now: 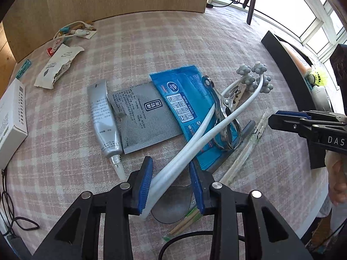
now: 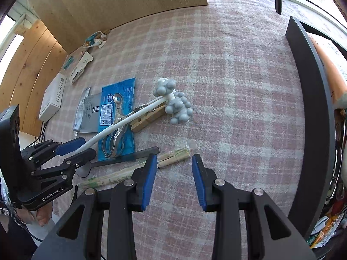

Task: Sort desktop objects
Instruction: 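Move both grippers back to the white massager stick on the table, then grasp the white massager stick with the left gripper and lift it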

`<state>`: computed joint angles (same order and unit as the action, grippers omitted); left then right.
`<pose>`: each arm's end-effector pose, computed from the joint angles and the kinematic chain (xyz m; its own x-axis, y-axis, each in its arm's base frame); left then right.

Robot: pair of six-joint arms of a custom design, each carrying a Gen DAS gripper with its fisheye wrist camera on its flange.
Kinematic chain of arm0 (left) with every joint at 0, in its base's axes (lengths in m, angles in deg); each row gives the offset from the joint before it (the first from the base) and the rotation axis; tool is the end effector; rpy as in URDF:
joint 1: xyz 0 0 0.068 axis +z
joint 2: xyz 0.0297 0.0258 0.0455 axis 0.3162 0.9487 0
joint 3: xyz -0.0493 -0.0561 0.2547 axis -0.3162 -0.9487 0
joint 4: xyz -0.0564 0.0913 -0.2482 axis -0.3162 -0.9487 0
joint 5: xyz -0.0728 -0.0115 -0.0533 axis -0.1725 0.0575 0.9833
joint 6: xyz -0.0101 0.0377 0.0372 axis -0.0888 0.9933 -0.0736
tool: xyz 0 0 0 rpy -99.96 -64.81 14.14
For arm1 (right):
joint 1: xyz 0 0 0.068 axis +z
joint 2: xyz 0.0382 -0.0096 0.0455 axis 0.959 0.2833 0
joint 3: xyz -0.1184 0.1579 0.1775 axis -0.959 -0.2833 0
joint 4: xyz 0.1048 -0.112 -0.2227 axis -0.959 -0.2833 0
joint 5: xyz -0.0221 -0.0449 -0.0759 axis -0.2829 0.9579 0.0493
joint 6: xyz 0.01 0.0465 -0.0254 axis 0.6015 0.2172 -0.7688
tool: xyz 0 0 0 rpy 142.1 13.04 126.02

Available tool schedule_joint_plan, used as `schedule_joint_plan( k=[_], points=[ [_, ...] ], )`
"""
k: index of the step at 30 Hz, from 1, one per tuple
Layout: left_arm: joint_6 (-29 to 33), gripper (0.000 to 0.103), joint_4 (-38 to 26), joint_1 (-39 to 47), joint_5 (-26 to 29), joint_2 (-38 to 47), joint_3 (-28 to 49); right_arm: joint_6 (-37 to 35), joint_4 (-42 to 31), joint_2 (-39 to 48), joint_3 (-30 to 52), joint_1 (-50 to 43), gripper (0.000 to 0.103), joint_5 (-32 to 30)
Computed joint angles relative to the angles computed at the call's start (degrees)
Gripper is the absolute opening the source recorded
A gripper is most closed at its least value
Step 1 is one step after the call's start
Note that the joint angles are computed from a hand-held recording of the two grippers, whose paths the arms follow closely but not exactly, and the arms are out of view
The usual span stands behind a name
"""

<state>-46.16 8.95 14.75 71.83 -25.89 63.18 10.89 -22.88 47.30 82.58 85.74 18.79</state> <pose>0.1637 -0.0141 0.1398 -0.9461 -0.1414 -0.2914 -0.0985 0.9827 -0.1570 0.2744 0.0723 0.1614 -0.8718 -0.4227 -0.2474 -0.4838 0.8221 0.3001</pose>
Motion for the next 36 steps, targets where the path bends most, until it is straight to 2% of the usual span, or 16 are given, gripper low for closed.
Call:
schedule_joint_plan(
  k=[3, 7, 12, 17, 21, 29, 36],
  points=[
    [-3.1, 0.023, 1.5, 3.1, 3.2, -0.5, -1.0, 1.3, 0.4, 0.2, 0.8, 0.3, 0.033, -0.3],
    [-4.5, 0.014, 1.9, 6.4, 4.5, -1.4, -2.0, 1.7, 0.4, -0.1, 1.1, 1.2, 0.033, -0.6],
    [-4.2, 0.011, 0.7, 7.5, 4.2, -1.2, -1.4, 2.4, 0.7, 0.2, 2.0, 4.2, 0.033, -0.2],
    [-2.4, 0.013, -1.0, 9.3, 5.5, -1.0, -0.5, 4.4, 0.7, 1.5, 4.2, 8.0, 0.033, 0.4],
    [-0.7, 0.031, -1.0, 12.5, 6.6, -0.4, 1.9, 5.3, 0.7, 2.0, 4.3, 11.1, 0.033, 0.9],
    [2.4, 0.031, -2.3, 16.4, 6.4, 0.2, 4.8, 7.3, 1.6, 1.6, 3.6, 12.8, 0.033, 1.1],
    [1.1, 0.031, -2.8, 9.4, 3.3, -0.3, 3.1, 9.0, -0.8, 6.5, 11.8, 12.9, 0.033, -0.9]
  ],
)
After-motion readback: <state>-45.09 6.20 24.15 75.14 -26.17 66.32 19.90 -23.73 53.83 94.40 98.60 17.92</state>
